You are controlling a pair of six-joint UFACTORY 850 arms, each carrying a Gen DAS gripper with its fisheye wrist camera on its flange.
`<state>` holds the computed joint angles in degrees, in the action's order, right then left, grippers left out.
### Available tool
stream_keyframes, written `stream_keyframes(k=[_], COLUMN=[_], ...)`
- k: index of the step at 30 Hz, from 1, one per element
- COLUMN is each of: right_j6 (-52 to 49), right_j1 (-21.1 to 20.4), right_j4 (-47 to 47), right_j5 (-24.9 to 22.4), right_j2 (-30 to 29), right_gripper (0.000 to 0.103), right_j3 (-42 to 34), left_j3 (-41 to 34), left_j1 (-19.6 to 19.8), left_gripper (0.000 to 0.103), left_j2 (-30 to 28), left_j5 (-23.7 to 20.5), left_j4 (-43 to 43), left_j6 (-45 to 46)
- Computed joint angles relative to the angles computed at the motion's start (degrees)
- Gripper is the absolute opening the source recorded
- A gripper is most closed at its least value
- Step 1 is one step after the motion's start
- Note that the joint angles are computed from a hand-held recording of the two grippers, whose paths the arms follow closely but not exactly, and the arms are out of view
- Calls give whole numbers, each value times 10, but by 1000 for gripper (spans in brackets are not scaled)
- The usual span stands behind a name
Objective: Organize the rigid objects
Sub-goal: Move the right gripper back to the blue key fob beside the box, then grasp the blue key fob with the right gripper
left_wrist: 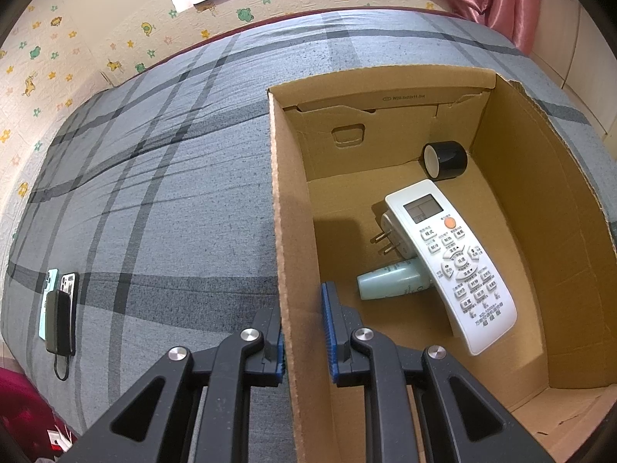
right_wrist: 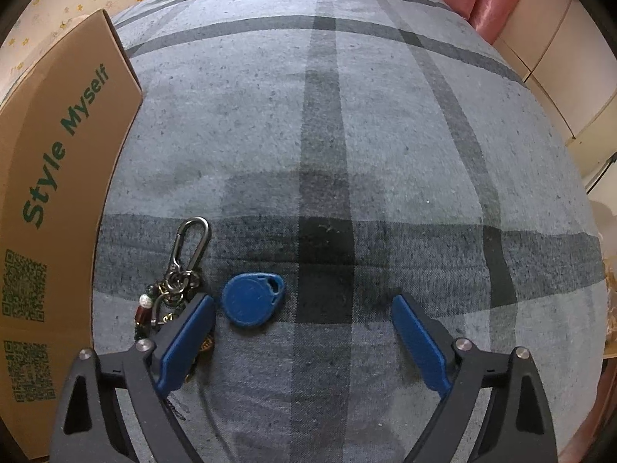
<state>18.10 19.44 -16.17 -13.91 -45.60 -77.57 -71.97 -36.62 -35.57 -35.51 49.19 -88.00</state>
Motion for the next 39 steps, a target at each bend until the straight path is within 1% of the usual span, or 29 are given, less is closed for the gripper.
stream_keyframes(k=[2,4,5,7,8,9,10,12,21,28,39], right_j6=[-4,-5,-13,-30,-58,-85,-89,-82,-49,-89,-93], right_j1=[0,2,2,3,3,3,4,6,12,9,15], right_j4=[5,10,20,39,62,84,85,77,48,93,94], right_j5=[1,1,1,-1,-3,-4,-3,3,5,1,-13], right_j2=[1,6,9,12,12,13,17,21,36,48,86], right_gripper=[92,82,79,64,59,48,37,29,29,29,29], right_j3=[2,4,6,8,8,8,12,17,32,35,47], left_j3=[0,-1,-1,-3,-3,-3,-2,-2,-3,-4,-5], left_j1=[0,0,-1,-1,-1,-1,-1,-1,-3,-3,-3], left_gripper=[17,17,17,17,17,17,17,17,17,17,17], left_j2=[0,0,0,-1,-1,-1,-1,-1,-1,-1,-2], left_j5=[0,-2,-3,-4,-4,-4,-4,-4,-7,-9,-11], left_j4=[-1,-1,-1,-3,-3,-3,-3,-2,-2,-3,-5], left_j6=[0,1,2,3,3,3,2,1,1,3,6])
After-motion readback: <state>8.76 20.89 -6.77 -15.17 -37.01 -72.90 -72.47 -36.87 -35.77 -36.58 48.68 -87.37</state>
